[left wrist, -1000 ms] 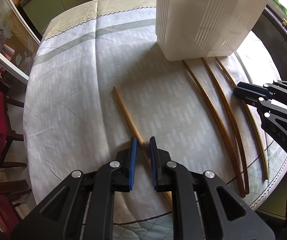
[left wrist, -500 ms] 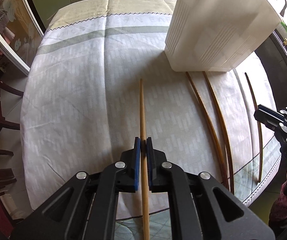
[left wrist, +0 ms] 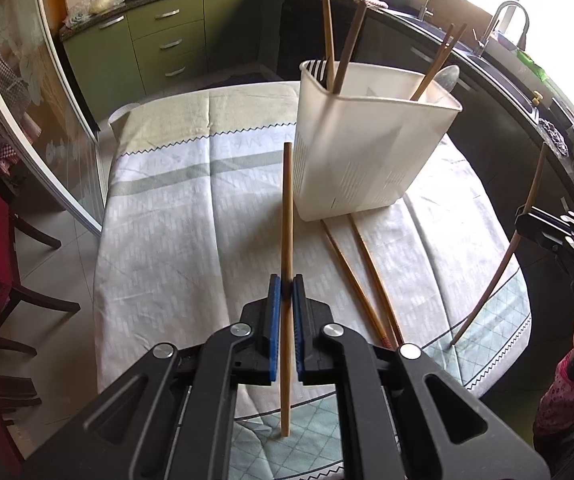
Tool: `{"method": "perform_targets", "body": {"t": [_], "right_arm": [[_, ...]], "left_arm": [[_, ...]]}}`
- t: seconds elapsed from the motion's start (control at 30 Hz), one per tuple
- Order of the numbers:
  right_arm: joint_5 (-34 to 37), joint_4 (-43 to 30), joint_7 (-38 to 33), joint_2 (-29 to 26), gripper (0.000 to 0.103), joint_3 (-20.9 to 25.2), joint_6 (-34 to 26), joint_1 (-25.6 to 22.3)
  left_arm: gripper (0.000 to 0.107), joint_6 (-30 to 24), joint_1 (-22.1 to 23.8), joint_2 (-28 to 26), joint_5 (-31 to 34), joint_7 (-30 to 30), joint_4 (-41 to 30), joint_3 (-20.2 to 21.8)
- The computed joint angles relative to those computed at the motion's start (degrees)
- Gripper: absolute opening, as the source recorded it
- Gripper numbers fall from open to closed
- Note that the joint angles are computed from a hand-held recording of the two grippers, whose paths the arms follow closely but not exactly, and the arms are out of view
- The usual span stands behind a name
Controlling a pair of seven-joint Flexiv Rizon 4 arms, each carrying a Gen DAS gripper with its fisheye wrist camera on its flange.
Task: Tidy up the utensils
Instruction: 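Lift both chopsticks upright toward the white holder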
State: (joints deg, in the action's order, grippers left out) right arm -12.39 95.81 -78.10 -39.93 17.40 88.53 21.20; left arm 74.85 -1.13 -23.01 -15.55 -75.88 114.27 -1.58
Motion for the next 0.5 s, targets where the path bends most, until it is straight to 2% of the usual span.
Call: {"method": "perform_targets", "body": {"t": [0.3, 0.5], "right_arm": [[-0.23, 3.77, 0.76, 3.47, 0.007, -1.08, 2.14, 0.64], [-0.71, 4.1, 1.09, 3.27, 0.007, -0.99, 2.76, 0.59]], "left_arm": [[0.006, 3.92, -0.5, 3.32, -0.48, 1.06, 3.36, -1.26], [0.006, 4.96, -0.63, 4.36, -1.26, 2.04, 4.44, -1.75]]}}
